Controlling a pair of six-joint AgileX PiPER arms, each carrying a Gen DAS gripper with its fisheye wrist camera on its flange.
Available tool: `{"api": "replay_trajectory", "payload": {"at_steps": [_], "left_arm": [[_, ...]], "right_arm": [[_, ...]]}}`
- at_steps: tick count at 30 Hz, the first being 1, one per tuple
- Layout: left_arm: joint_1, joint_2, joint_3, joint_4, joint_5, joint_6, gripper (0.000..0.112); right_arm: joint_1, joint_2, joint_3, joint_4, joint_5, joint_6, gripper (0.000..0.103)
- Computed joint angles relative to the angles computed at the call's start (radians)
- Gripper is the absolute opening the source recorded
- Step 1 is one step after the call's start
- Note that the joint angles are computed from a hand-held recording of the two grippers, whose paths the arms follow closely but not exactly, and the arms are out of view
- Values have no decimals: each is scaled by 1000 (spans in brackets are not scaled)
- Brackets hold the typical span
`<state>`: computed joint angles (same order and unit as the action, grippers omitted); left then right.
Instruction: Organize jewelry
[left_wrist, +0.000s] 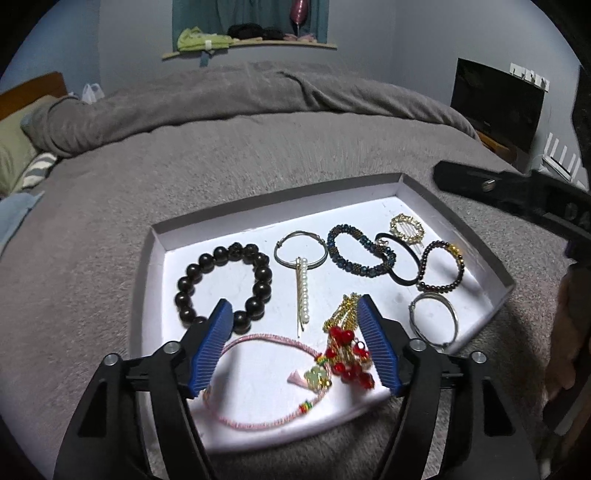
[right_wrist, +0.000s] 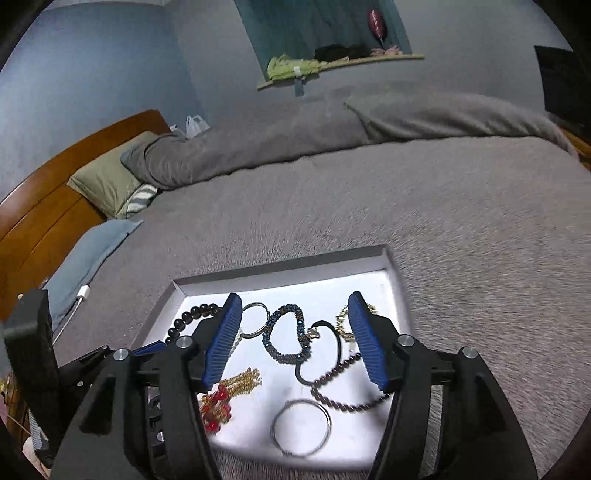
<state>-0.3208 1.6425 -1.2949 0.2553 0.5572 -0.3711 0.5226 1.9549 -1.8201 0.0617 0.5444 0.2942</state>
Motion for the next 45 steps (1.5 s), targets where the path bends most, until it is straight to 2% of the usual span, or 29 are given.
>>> {"api": "replay_trajectory", "payload": {"at_steps": [8,11,16,20,26,29,32,35,41,45], "left_arm": [[-61,-121,91,172,4,-166,80],[-75,-171,133,214,-1,-223,88],[-106,-256,217,313,23,-364,93],[-126,-321,290,355,48,-451,95],[-163,-425,390,425,80,-584,96],[-181,-449,407,450,100,-635,97],[-218,-447,418,539,116,-718,98],[-249,-428,416,602,140,-767,98],[-265,-374,401,649,162,-803,98],[-275,-351,402,690,174,-837,98]], "right_arm": [[29,-234,298,-188,-131,172,74],[29,-296,381,-190,-161,182,79],[51,-392,510,-284,-207,262,96],[80,-450,589,-369,-212,325,98],[133,-495,661,-519,-183,439,98],[168,-510,697,-672,-147,585,98],[196,-482,697,-783,-87,716,98],[210,-425,659,-803,-34,729,98],[219,-391,682,-952,-97,857,98],[214,-377,678,-973,-111,896,98]]}}
